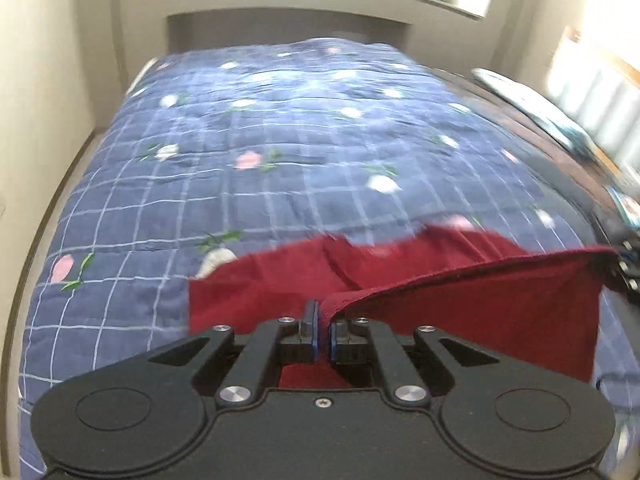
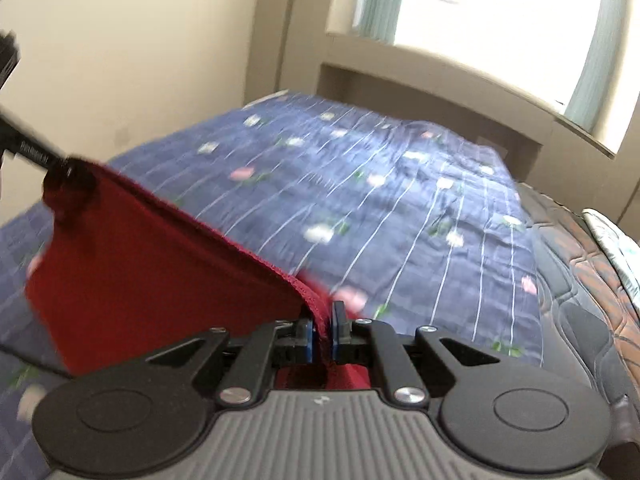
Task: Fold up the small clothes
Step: 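Lift the hem with both tools and fold it toward the collar, then open both tools to release the folded hem onto the shirt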
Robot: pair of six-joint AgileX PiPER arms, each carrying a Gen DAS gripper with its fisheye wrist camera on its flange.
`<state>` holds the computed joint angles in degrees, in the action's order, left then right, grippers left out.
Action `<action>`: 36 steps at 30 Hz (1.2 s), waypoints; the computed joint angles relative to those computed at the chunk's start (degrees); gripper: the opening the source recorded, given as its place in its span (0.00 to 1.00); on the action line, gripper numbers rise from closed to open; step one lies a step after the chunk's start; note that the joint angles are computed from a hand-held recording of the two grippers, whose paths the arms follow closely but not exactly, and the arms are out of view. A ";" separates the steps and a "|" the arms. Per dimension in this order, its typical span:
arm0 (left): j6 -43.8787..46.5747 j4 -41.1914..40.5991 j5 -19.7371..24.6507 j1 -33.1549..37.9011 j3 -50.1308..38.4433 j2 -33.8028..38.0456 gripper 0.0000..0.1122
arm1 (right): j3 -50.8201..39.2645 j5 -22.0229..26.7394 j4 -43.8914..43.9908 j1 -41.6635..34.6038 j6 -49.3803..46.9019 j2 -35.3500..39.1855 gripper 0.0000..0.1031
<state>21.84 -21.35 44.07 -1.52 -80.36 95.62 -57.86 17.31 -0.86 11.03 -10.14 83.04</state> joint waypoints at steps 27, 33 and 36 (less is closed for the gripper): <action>-41.59 23.66 7.58 -7.16 -33.11 30.64 0.76 | -20.08 2.22 31.41 -7.58 -26.40 27.69 0.79; -46.62 32.10 -3.13 -8.91 -17.92 22.33 0.91 | -15.65 1.30 35.86 -8.80 -30.54 25.23 1.00; -47.89 36.01 -7.07 -9.78 -11.61 19.83 0.91 | -13.90 0.57 29.41 -8.63 -25.20 25.26 1.00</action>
